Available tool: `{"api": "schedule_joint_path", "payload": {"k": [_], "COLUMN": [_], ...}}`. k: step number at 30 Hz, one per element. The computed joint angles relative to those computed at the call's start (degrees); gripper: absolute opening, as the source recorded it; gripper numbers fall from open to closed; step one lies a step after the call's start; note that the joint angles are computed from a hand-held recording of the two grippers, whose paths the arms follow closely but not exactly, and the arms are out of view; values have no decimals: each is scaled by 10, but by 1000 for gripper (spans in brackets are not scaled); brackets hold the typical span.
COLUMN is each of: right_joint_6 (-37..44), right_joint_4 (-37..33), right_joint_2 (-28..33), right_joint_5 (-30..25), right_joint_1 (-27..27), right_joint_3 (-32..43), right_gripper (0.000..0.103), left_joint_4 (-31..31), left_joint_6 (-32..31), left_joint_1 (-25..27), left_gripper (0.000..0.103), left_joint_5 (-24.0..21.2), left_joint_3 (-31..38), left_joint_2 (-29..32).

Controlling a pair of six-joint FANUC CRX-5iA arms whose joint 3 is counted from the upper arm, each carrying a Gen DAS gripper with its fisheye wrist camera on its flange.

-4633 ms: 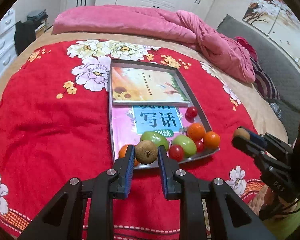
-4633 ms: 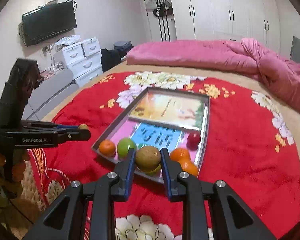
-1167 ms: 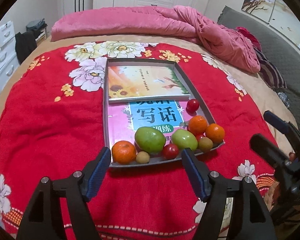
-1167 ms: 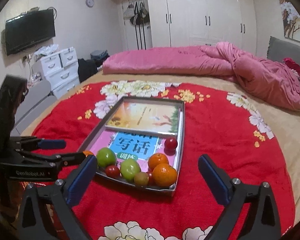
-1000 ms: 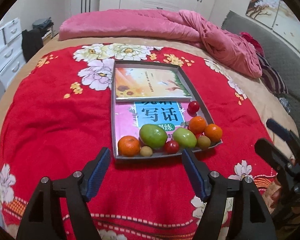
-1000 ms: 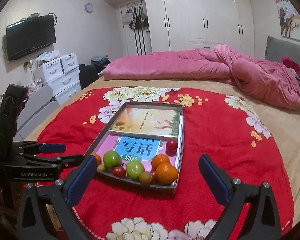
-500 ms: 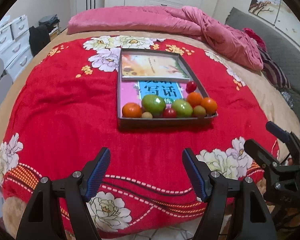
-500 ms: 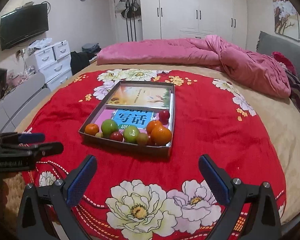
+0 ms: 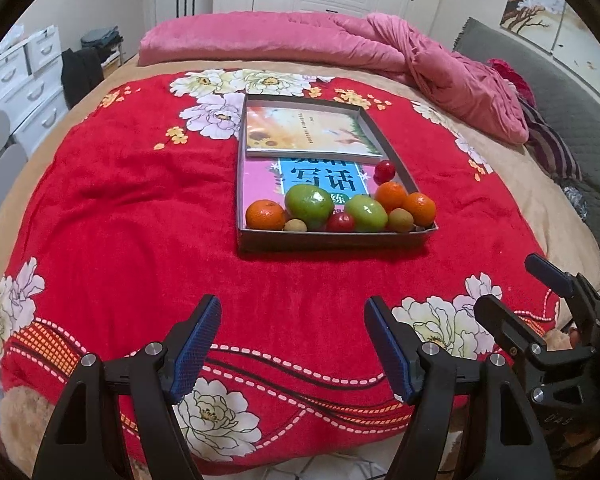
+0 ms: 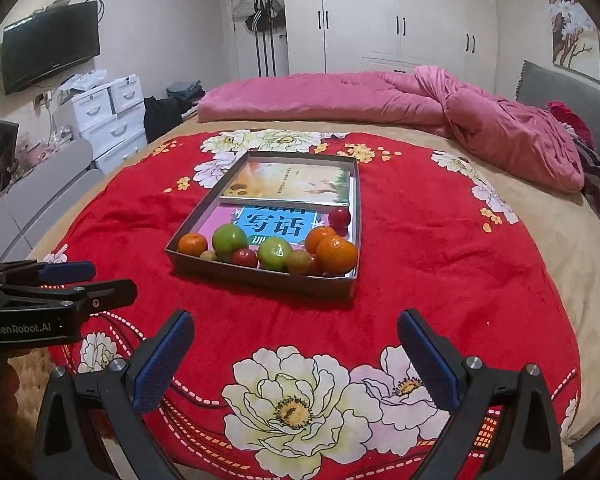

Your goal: Organize fruits

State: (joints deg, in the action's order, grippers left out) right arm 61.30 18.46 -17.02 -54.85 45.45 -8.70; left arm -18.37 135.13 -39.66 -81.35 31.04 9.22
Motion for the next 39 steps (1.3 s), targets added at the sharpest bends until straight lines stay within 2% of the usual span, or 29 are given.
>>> {"api": "schedule_joint_path", "payload": {"k": [25, 39], "right_joint_6": [-5, -5], "right_joint_4": [5, 4], "right_joint_2": [-2, -2], "right_joint_5": [4, 8], "right_joint_1": [1, -2], "right_joint_3": [-2, -3], "right_gripper": [102, 102], "left_joint_4": [4, -2], "left_joint_6": [-6, -9], "left_joint_1": [-3, -6], "left_gripper": [76, 76], "left_joint_5": [10, 0], "left_joint_3": [0, 7], "left_joint_2": [1, 4]}}
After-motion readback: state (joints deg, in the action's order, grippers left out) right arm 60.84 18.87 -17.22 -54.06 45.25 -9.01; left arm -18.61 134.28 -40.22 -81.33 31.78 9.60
